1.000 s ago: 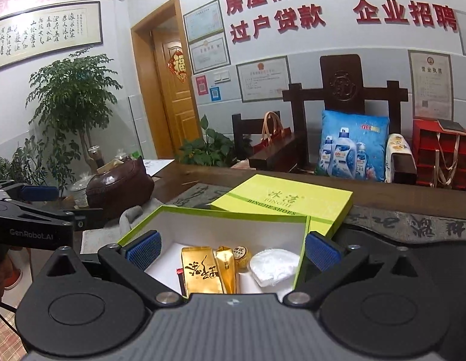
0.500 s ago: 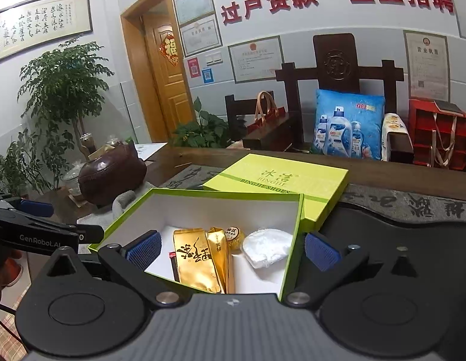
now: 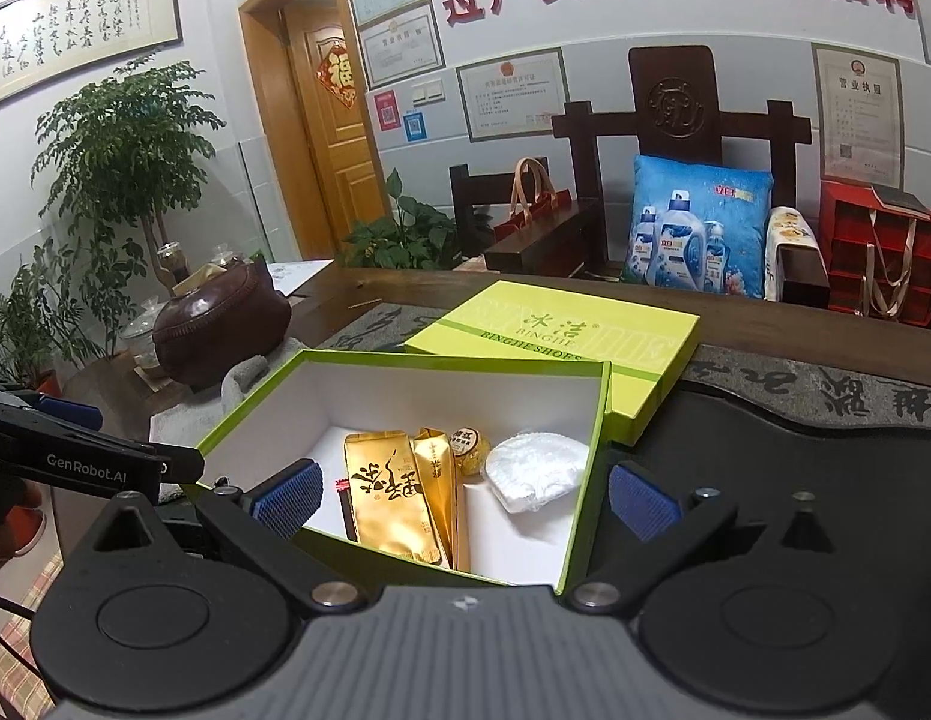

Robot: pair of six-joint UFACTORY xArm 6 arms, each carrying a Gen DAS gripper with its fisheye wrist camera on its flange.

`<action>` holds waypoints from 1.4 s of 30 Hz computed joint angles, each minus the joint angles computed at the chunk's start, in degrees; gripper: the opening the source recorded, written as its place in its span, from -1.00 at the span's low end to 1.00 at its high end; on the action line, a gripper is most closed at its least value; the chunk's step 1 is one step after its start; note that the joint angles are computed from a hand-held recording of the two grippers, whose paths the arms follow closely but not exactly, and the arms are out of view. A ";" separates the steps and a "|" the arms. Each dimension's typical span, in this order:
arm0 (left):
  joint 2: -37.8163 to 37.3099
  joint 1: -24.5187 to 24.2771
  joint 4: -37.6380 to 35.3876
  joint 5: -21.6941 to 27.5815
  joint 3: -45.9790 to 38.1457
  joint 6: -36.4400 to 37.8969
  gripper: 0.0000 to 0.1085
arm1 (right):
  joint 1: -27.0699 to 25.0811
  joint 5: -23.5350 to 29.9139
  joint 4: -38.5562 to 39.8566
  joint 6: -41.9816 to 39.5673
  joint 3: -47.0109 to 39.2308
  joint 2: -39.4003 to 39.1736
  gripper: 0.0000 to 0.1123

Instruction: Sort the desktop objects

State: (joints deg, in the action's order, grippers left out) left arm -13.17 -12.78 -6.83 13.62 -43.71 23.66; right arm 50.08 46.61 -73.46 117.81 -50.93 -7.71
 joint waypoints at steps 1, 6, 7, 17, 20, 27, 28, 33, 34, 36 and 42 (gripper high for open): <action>0.24 0.18 0.34 0.70 -0.38 -0.75 0.89 | -0.06 -0.08 0.10 -0.01 -0.02 0.02 0.83; 0.88 0.86 1.84 2.83 -1.43 -3.57 0.89 | -0.44 -0.78 0.95 -0.35 -0.12 0.05 0.83; 0.92 0.98 2.11 3.05 -1.51 -4.00 0.89 | -0.44 -0.84 1.00 -0.48 -0.15 0.05 0.83; 1.58 1.99 2.54 7.53 -3.13 -7.23 0.89 | -0.43 -2.06 2.35 -1.90 -0.61 0.44 0.83; 1.19 2.13 3.23 7.68 -2.80 -7.90 0.89 | -0.23 -2.05 2.67 -2.26 -0.73 0.44 0.83; 0.10 2.43 4.61 8.22 -1.94 -9.41 0.89 | 0.61 -1.56 2.89 -2.53 -0.82 0.21 0.83; -0.10 2.49 4.61 8.30 -1.82 -9.49 0.89 | 0.73 -1.54 2.95 -2.53 -0.80 0.15 0.83; -1.02 2.50 4.75 8.49 -1.13 -9.80 0.89 | 1.23 -1.50 2.95 -2.31 -0.56 -0.32 0.83; -1.19 2.47 4.97 8.50 -0.98 -9.96 0.89 | 1.32 -1.45 3.13 -2.46 -0.52 -0.40 0.83; -1.58 2.38 4.96 8.52 -0.66 -10.05 0.89 | 1.47 -1.14 4.17 -3.40 -0.63 -0.45 0.83; -2.74 2.41 3.83 8.92 0.13 -9.78 0.89 | 1.95 -0.16 7.23 -6.13 -0.98 -0.57 0.83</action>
State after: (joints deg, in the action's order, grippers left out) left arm -15.91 -10.37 -3.00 22.54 -43.58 13.88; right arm 52.03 46.45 -66.23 111.68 -51.91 -8.28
